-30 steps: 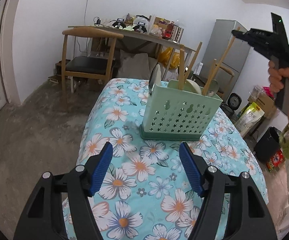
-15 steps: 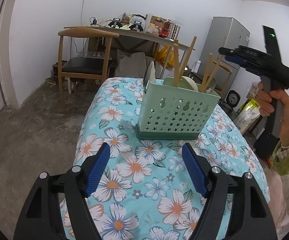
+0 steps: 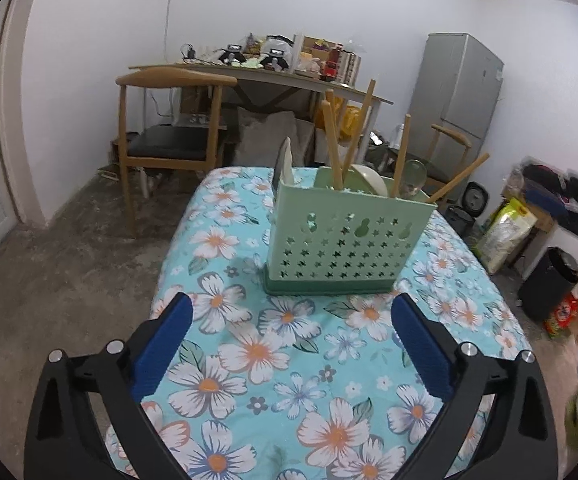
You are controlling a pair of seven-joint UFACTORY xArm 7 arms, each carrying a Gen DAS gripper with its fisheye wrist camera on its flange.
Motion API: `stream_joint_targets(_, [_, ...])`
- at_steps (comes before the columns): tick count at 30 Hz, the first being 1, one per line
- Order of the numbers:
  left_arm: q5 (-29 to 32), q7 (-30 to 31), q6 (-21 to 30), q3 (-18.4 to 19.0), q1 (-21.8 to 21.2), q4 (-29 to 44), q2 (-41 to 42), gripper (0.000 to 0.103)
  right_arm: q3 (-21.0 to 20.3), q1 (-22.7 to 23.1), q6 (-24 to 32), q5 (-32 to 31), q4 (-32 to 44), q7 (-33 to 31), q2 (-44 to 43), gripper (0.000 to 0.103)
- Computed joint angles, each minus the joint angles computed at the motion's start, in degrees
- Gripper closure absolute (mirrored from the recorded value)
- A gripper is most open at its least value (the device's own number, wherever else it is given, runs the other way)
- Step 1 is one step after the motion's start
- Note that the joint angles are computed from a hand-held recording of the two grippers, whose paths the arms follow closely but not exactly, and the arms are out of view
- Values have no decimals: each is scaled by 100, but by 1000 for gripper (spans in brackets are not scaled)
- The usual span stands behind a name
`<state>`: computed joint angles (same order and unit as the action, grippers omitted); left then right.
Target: Organize utensils
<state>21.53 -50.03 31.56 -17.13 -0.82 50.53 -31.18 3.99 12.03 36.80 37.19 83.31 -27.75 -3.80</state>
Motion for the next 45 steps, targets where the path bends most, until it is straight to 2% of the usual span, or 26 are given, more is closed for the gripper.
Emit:
stream_joint_targets(3, [239,-249,453,-272,195,281,133,6,141,23,-160,-860,-588,536,-356,19])
stream_joint_targets(8, [532,-539,1267,-379,122,705,424,6,209,85,40,-1787,-966,1265,-550,15])
stream_joint_targets(10, [729,-691,1437,-392,73,768,449,6,268,74,9,-2217,-1107,1608,-611,14])
stream_joint_targets(12, [1012,-891,1860,-520,96,950,526,6,272,84,-9,-2474,-1184,1761,-634,12])
stream_joint_targets(17, [1414,-990,2528,-488,-117,1246,711,6,279,107,31,-2864,-1273,2124,-688,10])
stream_joint_targets(22, [1611,-920,3154,-385,-405,1504,908,6,228,131,-36,-2937,-1271,2253,-658,9])
stream_joint_targets(34, [1687,-1296,3596,-150,-498,1427,659,6,187,-49,101,-3312,-1111,2758,-533,9])
stream_joint_targets(45, [1566,-1270,3747,-109,-504,1414,641,6,210,-27,186,-3422,-1055,2757,-481,9])
